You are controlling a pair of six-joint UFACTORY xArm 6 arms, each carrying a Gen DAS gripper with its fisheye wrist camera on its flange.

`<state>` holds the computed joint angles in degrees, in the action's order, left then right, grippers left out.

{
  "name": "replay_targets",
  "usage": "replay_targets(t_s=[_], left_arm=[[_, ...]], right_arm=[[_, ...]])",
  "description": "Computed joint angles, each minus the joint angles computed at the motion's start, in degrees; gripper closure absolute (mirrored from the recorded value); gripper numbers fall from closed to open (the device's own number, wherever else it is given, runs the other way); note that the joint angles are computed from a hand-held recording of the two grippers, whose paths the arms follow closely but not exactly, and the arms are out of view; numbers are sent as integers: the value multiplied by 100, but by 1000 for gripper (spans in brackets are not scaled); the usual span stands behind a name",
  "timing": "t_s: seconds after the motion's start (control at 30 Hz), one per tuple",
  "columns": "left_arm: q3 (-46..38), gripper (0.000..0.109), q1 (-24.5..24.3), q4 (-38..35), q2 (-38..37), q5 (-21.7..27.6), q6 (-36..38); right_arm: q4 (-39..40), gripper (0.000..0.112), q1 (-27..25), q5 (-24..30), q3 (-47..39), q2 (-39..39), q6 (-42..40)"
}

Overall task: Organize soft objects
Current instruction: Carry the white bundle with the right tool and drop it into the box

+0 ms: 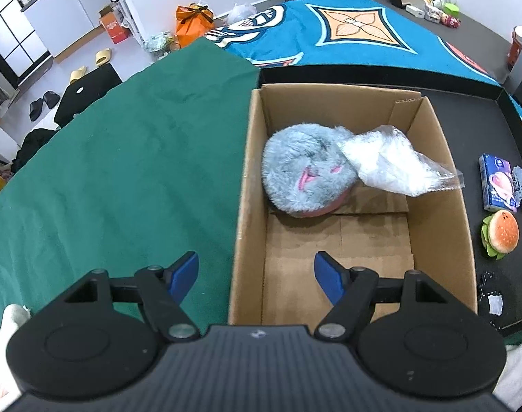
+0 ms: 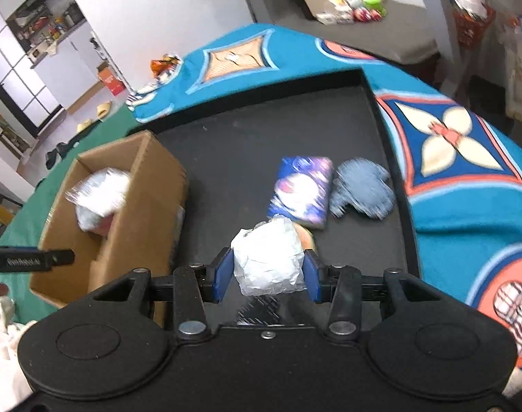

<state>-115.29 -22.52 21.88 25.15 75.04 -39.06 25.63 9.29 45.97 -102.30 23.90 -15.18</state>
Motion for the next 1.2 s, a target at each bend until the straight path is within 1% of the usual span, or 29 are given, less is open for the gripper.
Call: replay_targets(t_s=[0.23,0.47,0.6,0.77,0.87,0.93,0.97,1.03,1.07,1.13,1.2], left_arm=[[607,36,89,-50,-398,-347,-89],[1287,36,158,-247,-792,-1007,36],[1630,36,209,-277,-996,-1305,41],[2101,42,324,-414,-1299,-1681,15],[2309,48,380,-607,-1425,-1881,117],[2427,58,411,-744,-1487,-1976,203],[2470,60,429,-825,-1508,-2001,234],[2571,73,471,-1022,-1560,-2074,294],[2613,75,483,-1083,-1580,-2112,318],[2692,84,499,-1155,-1622,-2177,327],[2745,88,520,-1262,-1654,-2220,336]], right_arm=[[146,69,233,-127,-337,105,-81],[130,69,458,-155,-518,119,-48],[85,69,604,-240,-585,117,-33],[67,69,763,-297,-709,186,10],[49,69,866,-323,-697,181,8],[37,69,924,-302,-731,208,16],[39,69,960,-319,-690,183,20],[21,69,1023,-285,-747,221,87],[33,69,1047,-259,-783,244,91],[27,69,1101,-242,-861,292,117],[16,69,1151,-226,-985,366,124]])
